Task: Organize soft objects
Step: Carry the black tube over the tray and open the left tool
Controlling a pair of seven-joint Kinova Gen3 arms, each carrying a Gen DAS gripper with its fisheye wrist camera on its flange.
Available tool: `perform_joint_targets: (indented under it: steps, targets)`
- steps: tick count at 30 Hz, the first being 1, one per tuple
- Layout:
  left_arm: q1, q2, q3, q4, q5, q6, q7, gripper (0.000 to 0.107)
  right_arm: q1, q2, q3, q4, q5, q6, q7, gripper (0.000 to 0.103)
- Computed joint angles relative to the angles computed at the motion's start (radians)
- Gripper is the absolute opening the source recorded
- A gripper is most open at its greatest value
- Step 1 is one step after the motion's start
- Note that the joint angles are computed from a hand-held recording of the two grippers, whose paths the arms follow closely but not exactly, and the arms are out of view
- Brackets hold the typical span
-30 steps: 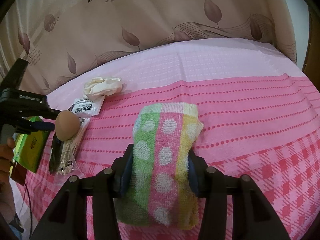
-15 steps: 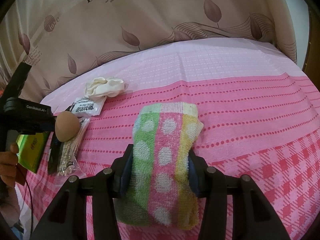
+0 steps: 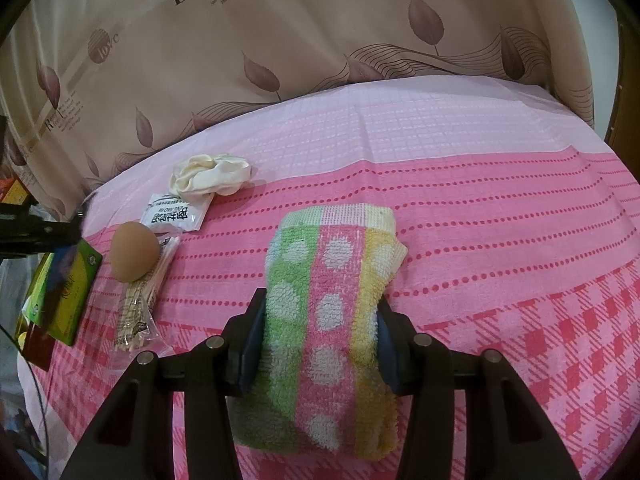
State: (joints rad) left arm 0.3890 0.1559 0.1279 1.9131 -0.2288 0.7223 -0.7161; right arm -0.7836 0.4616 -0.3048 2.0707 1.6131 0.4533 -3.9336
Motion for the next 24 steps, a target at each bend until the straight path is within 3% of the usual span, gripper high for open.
perform_joint_targets:
  steps: [4, 14, 19, 24]
  targets:
    - [-0.041, -0.077, 0.001, 0.024, 0.042, 0.030, -0.071, 0.034, 0.001, 0.000, 0.000, 0.000, 0.000, -0.001, 0.000, 0.045]
    - [-0.173, -0.249, -0.005, 0.083, -0.021, 0.152, -0.134, 0.034, -0.009, 0.001, 0.011, -0.007, -0.021, -0.004, 0.022, 0.045]
    - [-0.249, -0.289, -0.016, 0.091, -0.056, 0.207, -0.198, 0.035, -0.013, 0.001, 0.017, -0.009, -0.027, -0.007, 0.027, 0.045]
    - [-0.317, -0.312, -0.041, 0.114, -0.091, 0.209, -0.276, 0.035, -0.020, 0.002, 0.026, -0.013, -0.044, -0.008, 0.047, 0.045]
